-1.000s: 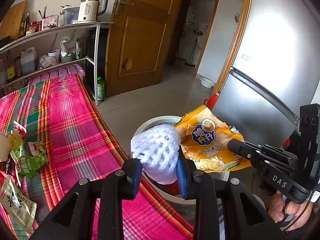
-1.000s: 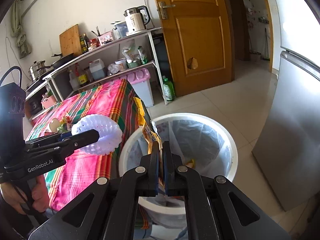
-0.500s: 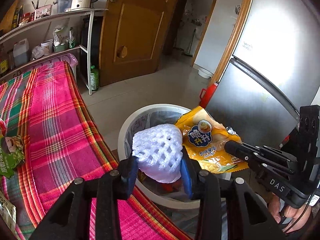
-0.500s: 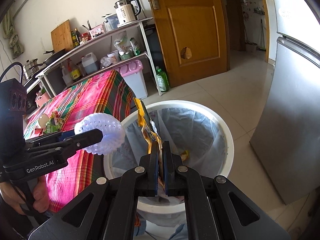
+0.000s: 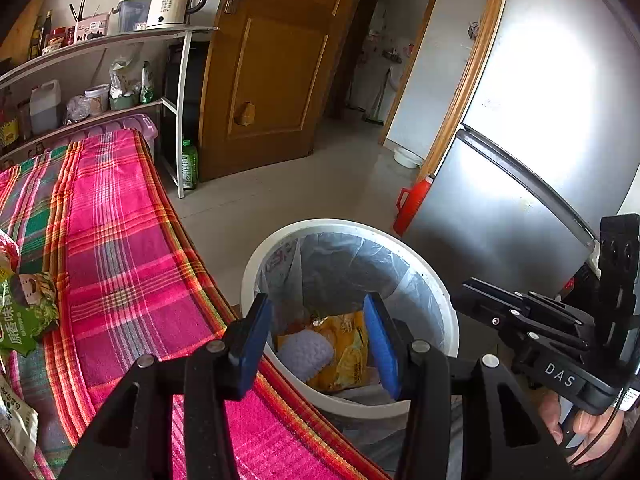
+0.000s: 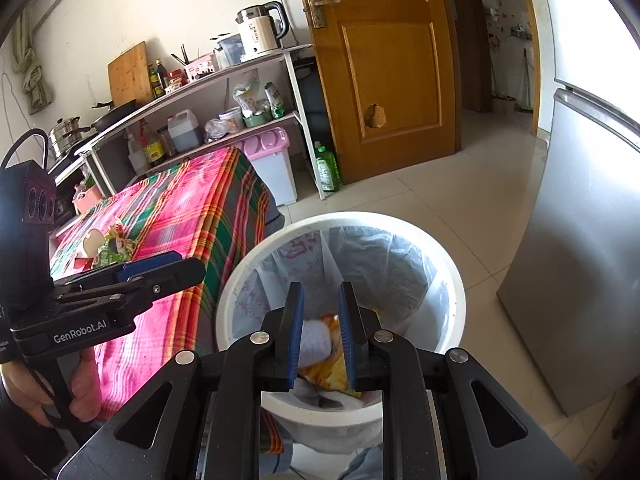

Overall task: Collect trash
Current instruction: 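Move both open tools back over the remaining table trash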

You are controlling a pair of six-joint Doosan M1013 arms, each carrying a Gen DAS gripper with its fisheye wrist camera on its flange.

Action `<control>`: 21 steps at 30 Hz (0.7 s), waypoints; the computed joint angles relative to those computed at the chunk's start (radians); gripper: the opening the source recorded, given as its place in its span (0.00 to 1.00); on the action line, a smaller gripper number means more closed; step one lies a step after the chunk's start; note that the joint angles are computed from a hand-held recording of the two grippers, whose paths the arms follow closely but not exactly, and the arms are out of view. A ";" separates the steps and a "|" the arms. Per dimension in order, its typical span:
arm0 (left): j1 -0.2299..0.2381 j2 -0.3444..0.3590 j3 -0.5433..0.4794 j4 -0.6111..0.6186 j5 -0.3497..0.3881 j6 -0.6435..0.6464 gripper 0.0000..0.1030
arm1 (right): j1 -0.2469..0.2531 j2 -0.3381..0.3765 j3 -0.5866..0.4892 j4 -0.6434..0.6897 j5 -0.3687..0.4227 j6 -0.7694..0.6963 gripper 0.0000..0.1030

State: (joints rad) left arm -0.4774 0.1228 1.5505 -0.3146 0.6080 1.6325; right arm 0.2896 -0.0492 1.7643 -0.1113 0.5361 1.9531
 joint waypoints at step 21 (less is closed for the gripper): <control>0.030 -0.135 0.116 0.161 -0.088 -0.159 0.48 | 0.084 -0.014 -0.016 0.016 -0.031 -0.060 0.26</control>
